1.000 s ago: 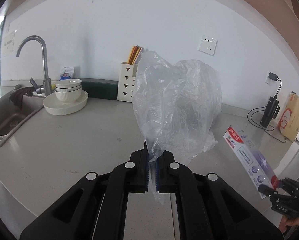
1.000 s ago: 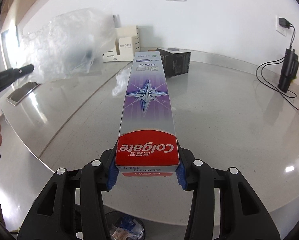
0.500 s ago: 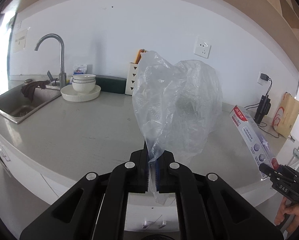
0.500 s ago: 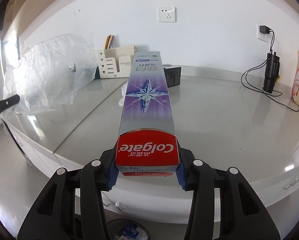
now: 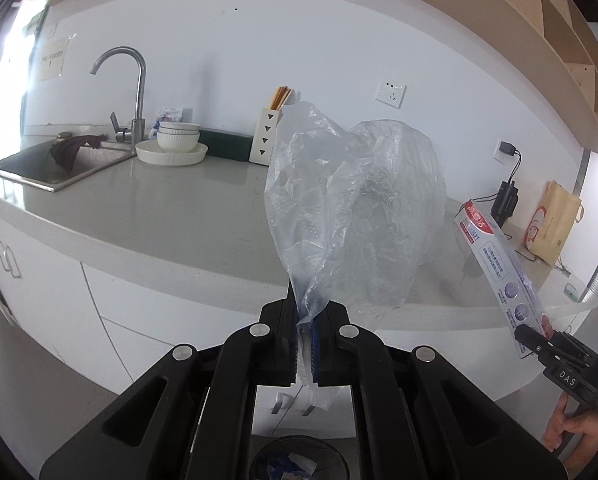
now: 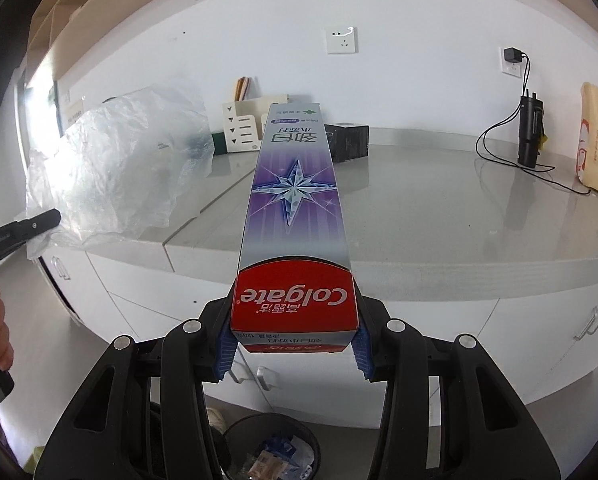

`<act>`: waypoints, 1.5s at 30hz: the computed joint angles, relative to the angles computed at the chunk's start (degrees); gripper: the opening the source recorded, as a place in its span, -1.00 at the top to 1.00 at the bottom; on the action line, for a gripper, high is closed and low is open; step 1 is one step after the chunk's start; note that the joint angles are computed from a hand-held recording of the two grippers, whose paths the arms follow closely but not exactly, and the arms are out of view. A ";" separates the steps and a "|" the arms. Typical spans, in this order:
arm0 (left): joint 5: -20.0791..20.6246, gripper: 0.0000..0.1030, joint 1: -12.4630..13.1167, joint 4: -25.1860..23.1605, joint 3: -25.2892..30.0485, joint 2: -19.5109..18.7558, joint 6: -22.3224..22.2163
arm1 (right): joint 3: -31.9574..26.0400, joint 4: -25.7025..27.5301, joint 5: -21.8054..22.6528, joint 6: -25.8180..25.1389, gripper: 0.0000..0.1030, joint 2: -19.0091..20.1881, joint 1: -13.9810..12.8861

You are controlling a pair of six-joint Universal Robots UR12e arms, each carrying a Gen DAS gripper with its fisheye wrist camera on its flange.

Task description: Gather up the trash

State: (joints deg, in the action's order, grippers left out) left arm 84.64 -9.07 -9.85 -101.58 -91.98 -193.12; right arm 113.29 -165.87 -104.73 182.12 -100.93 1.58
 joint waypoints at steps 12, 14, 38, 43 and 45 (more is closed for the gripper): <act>-0.36 0.93 -0.54 -4.26 -6.15 2.61 1.51 | 4.72 4.17 -1.05 -1.55 0.10 -3.50 2.75; -0.41 0.93 -0.72 -5.31 -6.80 2.79 2.01 | 5.49 5.24 -0.87 -1.46 0.10 -3.81 2.81; 2.39 0.93 -2.52 -21.40 -9.36 -4.03 1.02 | 10.98 20.63 5.90 7.18 0.10 0.00 -0.43; 3.95 0.93 -3.49 -23.77 -8.78 -5.60 2.41 | 10.63 24.66 8.53 8.41 0.10 1.69 -1.22; 5.04 0.93 -4.16 -25.32 -8.24 -6.46 3.18 | 10.17 26.43 8.86 8.99 0.10 2.43 -1.25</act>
State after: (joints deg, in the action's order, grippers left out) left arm 89.67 -13.23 -35.16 -109.82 -98.44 -189.94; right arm 123.45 -139.44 -95.87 191.11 -98.50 0.34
